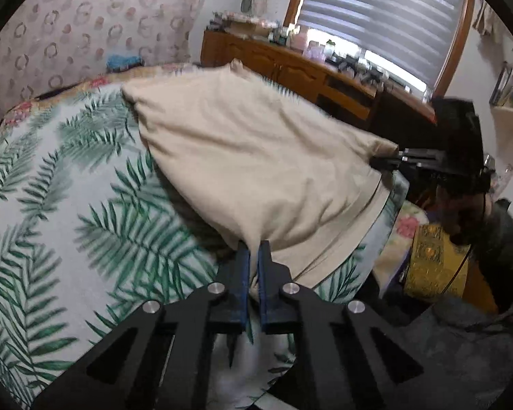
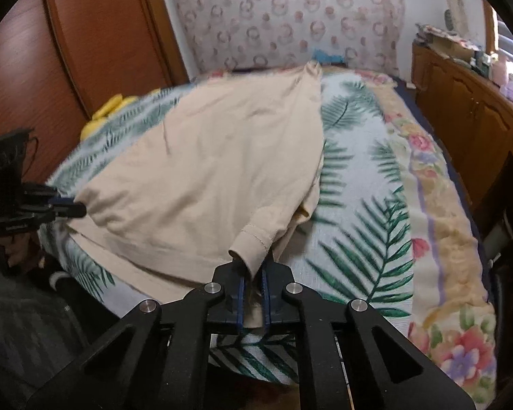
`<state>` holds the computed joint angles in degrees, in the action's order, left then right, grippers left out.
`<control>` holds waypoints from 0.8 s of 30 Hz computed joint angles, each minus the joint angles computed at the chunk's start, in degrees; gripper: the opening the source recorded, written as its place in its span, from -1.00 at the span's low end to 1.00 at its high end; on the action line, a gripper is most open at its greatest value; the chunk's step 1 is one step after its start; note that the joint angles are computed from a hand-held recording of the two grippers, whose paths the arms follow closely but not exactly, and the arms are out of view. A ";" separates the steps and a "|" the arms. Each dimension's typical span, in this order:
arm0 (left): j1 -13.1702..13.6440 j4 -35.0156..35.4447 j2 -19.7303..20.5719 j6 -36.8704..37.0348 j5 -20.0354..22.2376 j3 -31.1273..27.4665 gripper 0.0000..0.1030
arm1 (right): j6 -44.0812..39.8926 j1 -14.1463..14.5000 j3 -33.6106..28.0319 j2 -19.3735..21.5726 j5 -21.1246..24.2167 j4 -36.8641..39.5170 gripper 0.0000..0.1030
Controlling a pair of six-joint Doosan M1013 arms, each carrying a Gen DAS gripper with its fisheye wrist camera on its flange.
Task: Fold small clothes
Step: 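Lift the held end with both tools, fold it over the shirt, release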
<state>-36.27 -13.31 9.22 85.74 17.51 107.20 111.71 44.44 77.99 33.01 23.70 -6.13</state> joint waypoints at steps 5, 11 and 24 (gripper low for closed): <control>1.09 0.73 -0.89 -0.79 -3.60 -1.10 -0.97 | 4.12 0.04 0.63 -1.09 -4.98 -3.62 -0.92; 3.37 5.07 0.72 -4.43 -5.78 -4.91 -0.97 | 11.37 -0.24 -2.87 -0.20 -7.27 -12.69 -0.92; 7.69 7.34 5.74 -7.79 -4.91 -12.03 -0.97 | -3.52 -2.91 -17.07 6.65 -4.47 -3.64 -0.92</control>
<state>-28.58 -5.97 14.96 77.95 12.60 95.17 108.19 41.53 60.92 39.66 19.23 -9.76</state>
